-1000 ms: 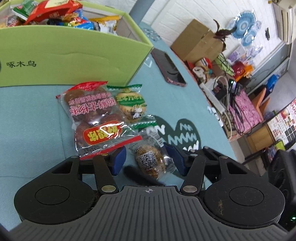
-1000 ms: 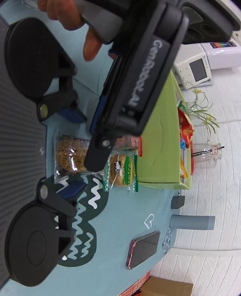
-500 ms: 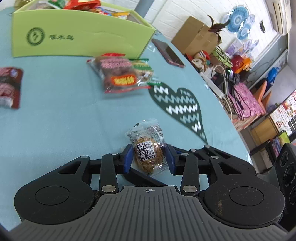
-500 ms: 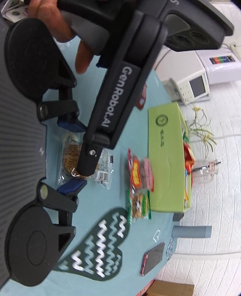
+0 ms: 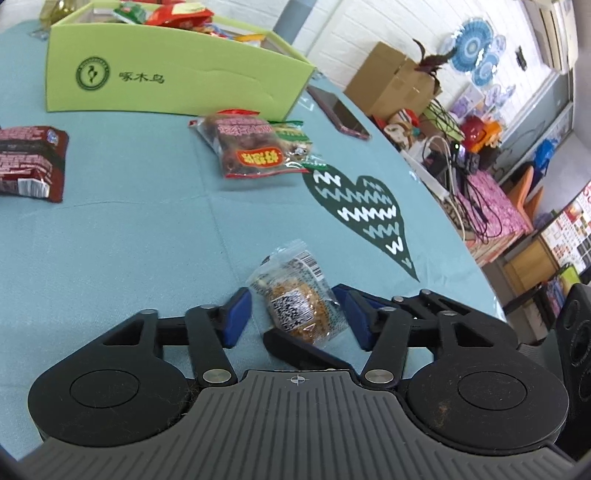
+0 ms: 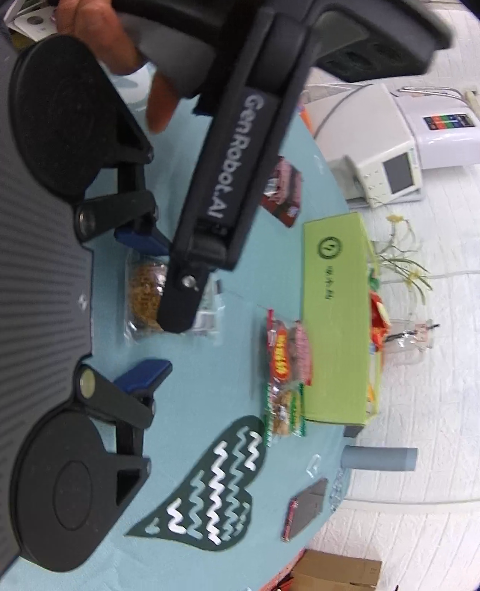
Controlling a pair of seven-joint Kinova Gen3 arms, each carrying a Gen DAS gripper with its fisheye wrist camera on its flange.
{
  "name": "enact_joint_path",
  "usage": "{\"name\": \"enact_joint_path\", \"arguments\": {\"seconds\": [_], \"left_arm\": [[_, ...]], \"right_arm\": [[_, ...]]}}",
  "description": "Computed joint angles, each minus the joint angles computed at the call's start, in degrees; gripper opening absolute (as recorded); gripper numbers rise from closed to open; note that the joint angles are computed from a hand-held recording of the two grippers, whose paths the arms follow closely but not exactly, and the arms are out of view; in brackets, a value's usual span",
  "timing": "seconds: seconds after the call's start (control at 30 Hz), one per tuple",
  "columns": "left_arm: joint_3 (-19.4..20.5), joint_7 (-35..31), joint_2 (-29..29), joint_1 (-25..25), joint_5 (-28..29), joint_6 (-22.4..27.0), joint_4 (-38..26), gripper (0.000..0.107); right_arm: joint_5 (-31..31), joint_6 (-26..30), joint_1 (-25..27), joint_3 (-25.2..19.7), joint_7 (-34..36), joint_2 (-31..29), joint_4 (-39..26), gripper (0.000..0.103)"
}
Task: Organize snacks
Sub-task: 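Carry the cake packet with the left tool into the box and release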
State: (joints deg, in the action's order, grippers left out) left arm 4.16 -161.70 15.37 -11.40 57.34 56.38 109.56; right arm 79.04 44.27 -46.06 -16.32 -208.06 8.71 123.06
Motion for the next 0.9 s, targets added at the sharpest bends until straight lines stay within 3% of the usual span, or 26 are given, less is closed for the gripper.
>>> {"name": "enact_joint_path", "arguments": {"seconds": [0.07, 0.2, 0.27, 0.33, 0.4, 0.53, 0.63, 0.7, 0.8, 0.9], "left_arm": [[-0.1, 0.8, 1.3, -0.5, 0.3, 2.2, -1.0, 0.014], [-7.9, 0.1, 1.5, 5.7, 4.1, 5.7, -3.3, 0.012], [-10.4, 1.9, 2.4, 8.3, 5.3, 7.9, -7.2, 0.012], [-10.6, 5.1, 3.6, 9.5, 5.1, 9.2, -12.4, 0.013], [-8.3, 7.3, 4.9, 9.2, 5.5, 8.3, -17.8, 0.013], [1.6, 12.9, 9.1, 6.9, 2.4, 0.3, -28.4, 0.013], [7.9, 19.1, 13.8, 6.5, -3.8, -5.9, -36.3, 0.013], [10.8, 23.1, 17.5, 7.0, -8.4, -8.7, -41.6, 0.012], [11.7, 29.7, 23.2, 9.0, -15.2, -9.5, -49.6, 0.011], [7.2, 33.9, 27.6, 12.2, -18.4, -4.5, -57.6, 0.009]], "right_arm": [[0.1, 0.5, 0.6, -1.0, 0.5, 0.3, -0.5, 0.055], [5.4, -0.3, 9.6, -8.0, -2.3, -0.7, 0.3, 0.054], [7.0, -0.2, 14.2, -10.6, -0.3, -1.1, -0.8, 0.055], [9.2, -1.4, 17.2, -10.2, 2.5, -1.4, -2.7, 0.055], [12.0, -2.9, 20.0, -9.1, 5.6, -1.0, -5.1, 0.056], [15.7, -10.0, 26.7, -5.7, 12.0, 2.0, -12.9, 0.059], [13.3, -17.0, 32.8, -5.0, 19.0, 6.0, -20.1, 0.059], [10.3, -20.9, 33.7, -2.3, 23.7, 9.2, -24.5, 0.059], [4.5, -24.1, 37.3, -3.2, 30.7, 14.4, -30.4, 0.059], [0.1, -23.7, 42.6, -9.2, 37.7, 18.6, -34.0, 0.058]]}}
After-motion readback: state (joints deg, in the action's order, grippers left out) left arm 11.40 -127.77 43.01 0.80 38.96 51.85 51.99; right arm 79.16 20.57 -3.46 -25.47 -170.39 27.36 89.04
